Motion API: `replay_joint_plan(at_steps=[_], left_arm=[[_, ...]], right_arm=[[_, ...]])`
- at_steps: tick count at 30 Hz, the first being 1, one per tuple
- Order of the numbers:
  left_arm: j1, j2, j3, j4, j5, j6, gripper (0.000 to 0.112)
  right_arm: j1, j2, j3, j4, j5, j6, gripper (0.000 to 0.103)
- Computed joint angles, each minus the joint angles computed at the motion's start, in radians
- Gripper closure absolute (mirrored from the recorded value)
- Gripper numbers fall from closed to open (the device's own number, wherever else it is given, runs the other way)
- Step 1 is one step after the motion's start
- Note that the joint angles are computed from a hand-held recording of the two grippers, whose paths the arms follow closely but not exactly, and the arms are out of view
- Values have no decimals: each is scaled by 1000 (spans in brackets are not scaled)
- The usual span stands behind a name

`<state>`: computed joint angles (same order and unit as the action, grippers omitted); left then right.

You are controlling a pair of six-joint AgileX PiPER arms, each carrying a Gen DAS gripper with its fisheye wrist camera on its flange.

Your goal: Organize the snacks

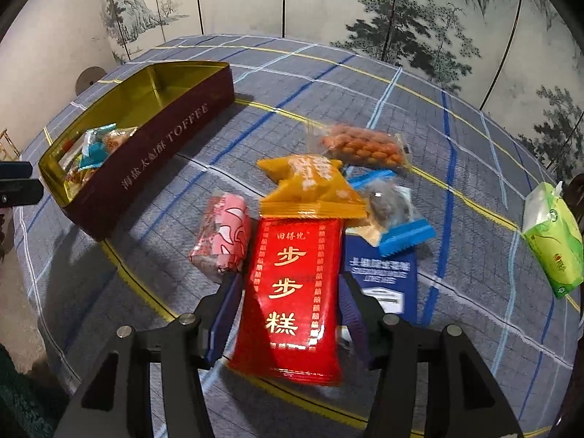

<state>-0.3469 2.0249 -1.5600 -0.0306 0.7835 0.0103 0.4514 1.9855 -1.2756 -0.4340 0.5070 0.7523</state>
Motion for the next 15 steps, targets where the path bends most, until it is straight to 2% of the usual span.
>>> replay_joint_plan(at_steps=[2,5,15], left_arm=[[0,1,0,1,-2,-1,46],[0,2,0,-2,-1,2,46],[-17,10,2,-7,-4,14,46]], right_arm=[[1,0,6,60,-28,-36,47],[23,11,-1,-4,-9,29,47],[22,47,-21,-61,-9,145,48]])
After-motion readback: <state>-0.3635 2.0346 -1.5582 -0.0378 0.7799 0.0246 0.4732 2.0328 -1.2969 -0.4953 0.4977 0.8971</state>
